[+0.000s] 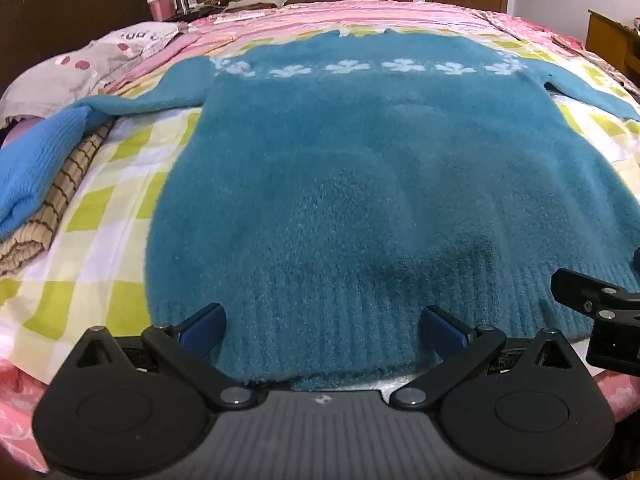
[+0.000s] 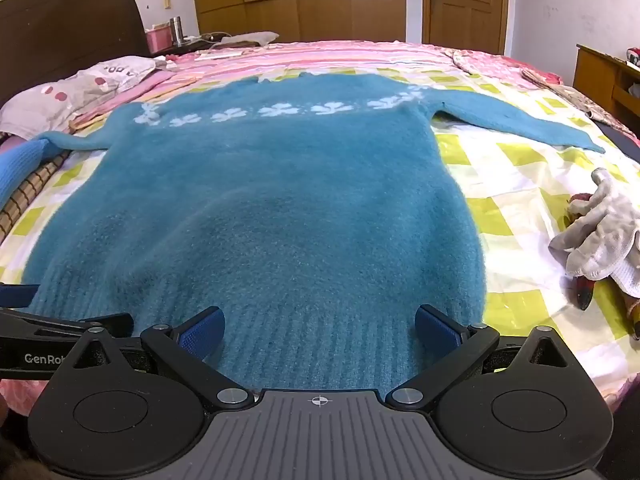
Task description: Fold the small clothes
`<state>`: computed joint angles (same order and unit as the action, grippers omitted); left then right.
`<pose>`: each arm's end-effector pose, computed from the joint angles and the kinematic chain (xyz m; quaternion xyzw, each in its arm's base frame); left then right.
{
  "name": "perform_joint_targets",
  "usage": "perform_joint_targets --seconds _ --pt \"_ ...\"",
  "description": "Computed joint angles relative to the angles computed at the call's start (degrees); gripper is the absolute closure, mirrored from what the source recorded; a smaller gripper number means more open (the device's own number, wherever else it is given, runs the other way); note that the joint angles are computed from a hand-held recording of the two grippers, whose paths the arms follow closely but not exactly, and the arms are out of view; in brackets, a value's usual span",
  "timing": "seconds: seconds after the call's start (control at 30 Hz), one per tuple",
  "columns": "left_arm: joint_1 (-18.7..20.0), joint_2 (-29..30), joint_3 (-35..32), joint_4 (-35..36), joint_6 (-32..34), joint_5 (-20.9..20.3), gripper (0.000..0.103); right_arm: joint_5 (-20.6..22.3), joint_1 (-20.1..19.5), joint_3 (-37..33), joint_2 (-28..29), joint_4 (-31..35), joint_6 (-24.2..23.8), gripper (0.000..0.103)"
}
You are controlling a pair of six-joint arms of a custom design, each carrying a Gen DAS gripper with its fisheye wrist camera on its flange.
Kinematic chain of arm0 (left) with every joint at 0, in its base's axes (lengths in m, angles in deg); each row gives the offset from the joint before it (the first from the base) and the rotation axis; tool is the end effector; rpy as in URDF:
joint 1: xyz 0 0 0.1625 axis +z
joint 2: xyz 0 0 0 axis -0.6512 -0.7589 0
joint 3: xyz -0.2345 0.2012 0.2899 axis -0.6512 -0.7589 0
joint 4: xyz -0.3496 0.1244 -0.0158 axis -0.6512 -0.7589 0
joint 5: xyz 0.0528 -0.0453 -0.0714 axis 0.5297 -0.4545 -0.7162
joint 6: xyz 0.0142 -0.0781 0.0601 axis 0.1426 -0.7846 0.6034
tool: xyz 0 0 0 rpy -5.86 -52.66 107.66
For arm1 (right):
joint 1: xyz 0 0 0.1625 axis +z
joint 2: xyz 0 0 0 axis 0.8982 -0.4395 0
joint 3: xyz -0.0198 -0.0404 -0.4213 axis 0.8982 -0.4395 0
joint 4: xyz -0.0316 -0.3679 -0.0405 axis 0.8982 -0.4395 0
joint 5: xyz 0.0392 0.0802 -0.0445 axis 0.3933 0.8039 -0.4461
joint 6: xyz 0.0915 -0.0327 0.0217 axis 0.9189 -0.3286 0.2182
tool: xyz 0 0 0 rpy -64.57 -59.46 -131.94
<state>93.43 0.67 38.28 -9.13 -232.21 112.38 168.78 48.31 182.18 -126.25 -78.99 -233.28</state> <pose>-0.1465 -0.5135 0.1154 0.3814 0.8581 -0.1870 0.2886 0.2066 -0.3911 0.0364 -0.0856 -0.7946 0.4482 0.4006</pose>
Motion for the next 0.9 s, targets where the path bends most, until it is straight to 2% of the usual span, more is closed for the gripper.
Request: perform_joint_targets --seconds 0.33,0.9 --pt "0.73 0.84 -1.69 2.55 -2.63 1.45 0.0 -0.62 -0.63 -0.01 -0.1 -0.8 -0.36 0.001" --pt "0.65 -0.15 -0.25 1.62 -4.21 1.87 0.0 -0.66 -0.43 0.77 -0.67 -2.24 -0.82 0.001"
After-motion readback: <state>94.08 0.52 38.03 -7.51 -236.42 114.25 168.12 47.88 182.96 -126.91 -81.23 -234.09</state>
